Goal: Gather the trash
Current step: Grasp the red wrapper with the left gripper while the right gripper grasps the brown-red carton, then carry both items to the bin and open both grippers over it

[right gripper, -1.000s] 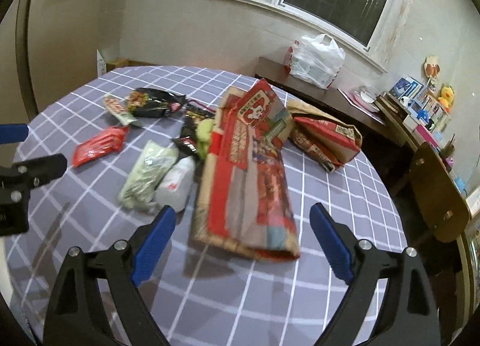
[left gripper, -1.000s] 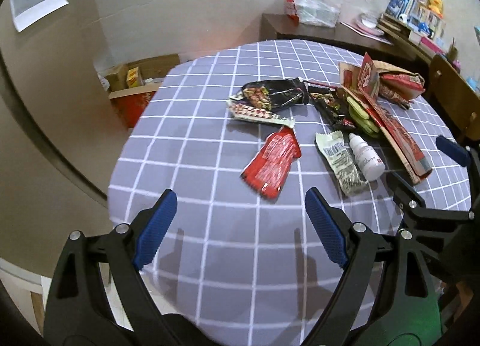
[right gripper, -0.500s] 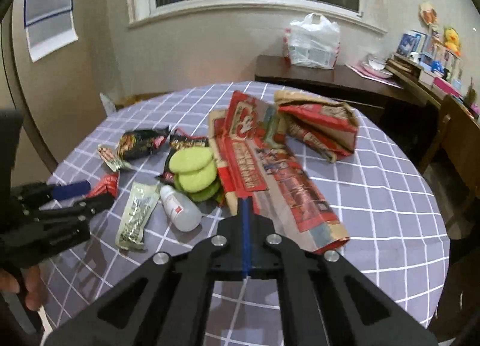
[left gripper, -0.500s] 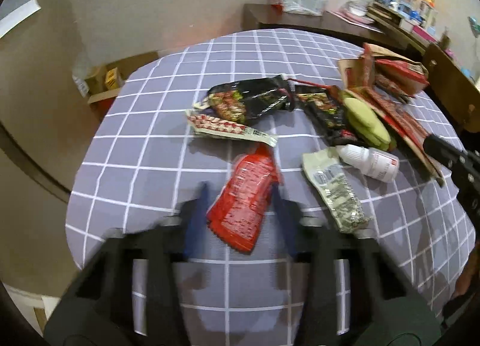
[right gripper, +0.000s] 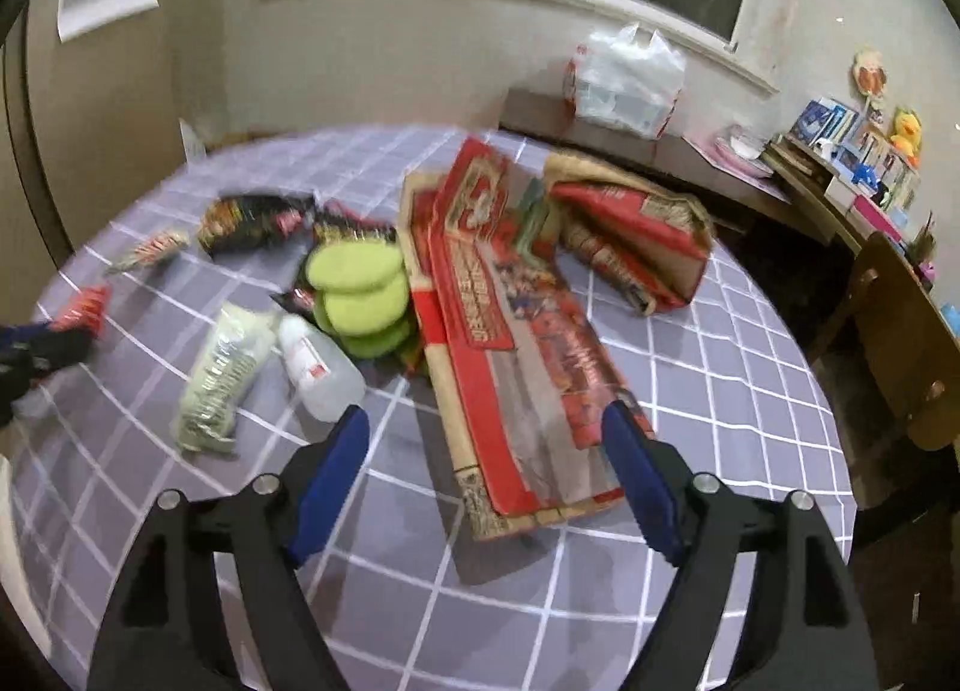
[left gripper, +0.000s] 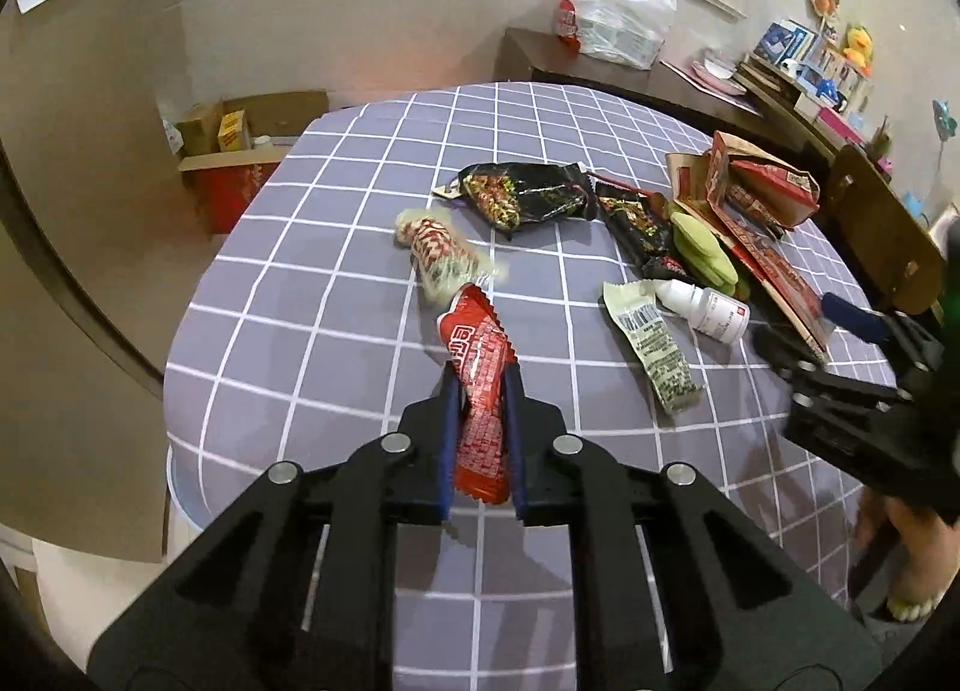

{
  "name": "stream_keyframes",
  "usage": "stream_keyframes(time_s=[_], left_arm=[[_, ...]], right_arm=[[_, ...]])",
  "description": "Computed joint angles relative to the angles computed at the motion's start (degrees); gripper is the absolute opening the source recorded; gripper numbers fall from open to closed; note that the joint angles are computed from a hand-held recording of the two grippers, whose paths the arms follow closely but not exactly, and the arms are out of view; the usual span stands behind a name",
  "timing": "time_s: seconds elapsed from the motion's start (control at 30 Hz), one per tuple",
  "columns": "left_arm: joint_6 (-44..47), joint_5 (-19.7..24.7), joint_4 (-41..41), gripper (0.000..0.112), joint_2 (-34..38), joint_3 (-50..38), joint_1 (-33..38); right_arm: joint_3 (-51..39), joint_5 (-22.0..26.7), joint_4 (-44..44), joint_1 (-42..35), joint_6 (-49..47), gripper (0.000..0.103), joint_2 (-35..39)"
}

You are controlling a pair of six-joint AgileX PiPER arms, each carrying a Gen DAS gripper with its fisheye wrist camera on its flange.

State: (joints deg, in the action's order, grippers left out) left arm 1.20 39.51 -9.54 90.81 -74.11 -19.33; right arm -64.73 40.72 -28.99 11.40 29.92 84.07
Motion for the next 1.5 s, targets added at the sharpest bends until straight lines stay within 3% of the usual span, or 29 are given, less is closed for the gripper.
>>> stream_keyframes(time_s=[0.13, 0.23, 0.3, 0.33, 0.57, 0.7, 0.87, 0.97, 1.17, 1.27, 1.5], left_arm=[[3.2, 1.2, -3.4, 0.014, 0.2, -0.5, 1.0], [5.1, 2.0, -6.2, 0.014, 0.6, -1.5, 1.2], [6.2, 2.4, -7.9, 0.014, 0.3, -1.7, 1.2], [7.1, 2.5, -9.0, 0.014, 0.0, -1.5, 1.5], [9.7, 2.3, -12.4, 0.014, -4.3, 0.4, 3.0], [12.0, 2.6, -14.8, 0.014, -7.4, 1.7, 5.7], [19.7, 4.7, -22.0, 0.013, -12.2, 4.6, 13.7], [25.3, 7.0, -26.6, 0.014, -14.3, 6.1, 20.6], [36.3, 12.0, -34.0, 0.013, -15.0, 8.7, 37.8], [39.4, 11.2, -33.5, 0.013, -13.2, 9.3, 44.4], [41.4, 7.8, -30.1, 0.013, -2.1, 6.7, 55.5]], right_arm=[[-4.5, 4.5, -5.9, -0.2, 4.2, 0.078, 4.4], [-5.7, 3.0, -1.2, -2.8, -0.8, 0.070, 5.8], [-5.2, 1.9, -1.8, -2.8, -0.6, 0.053, 5.4], [-4.8, 0.9, -0.8, -3.0, -1.2, 0.019, 4.7], [-2.7, -1.1, 0.1, -1.2, 1.6, 0.005, -2.9], [-3.1, -1.4, 3.3, 1.8, 1.8, 0.005, -9.0], [-6.4, -0.4, 6.7, 8.0, 1.6, 0.005, -12.3], [-10.1, 1.1, 3.8, 15.2, 5.2, 0.005, -10.8], [-20.1, -1.1, 6.9, 26.7, 6.1, 0.005, 1.0], [-28.2, -0.9, 10.7, 30.7, 3.5, 0.005, 10.0], [-56.0, 7.1, 20.3, 35.7, -4.6, 0.005, 34.7]])
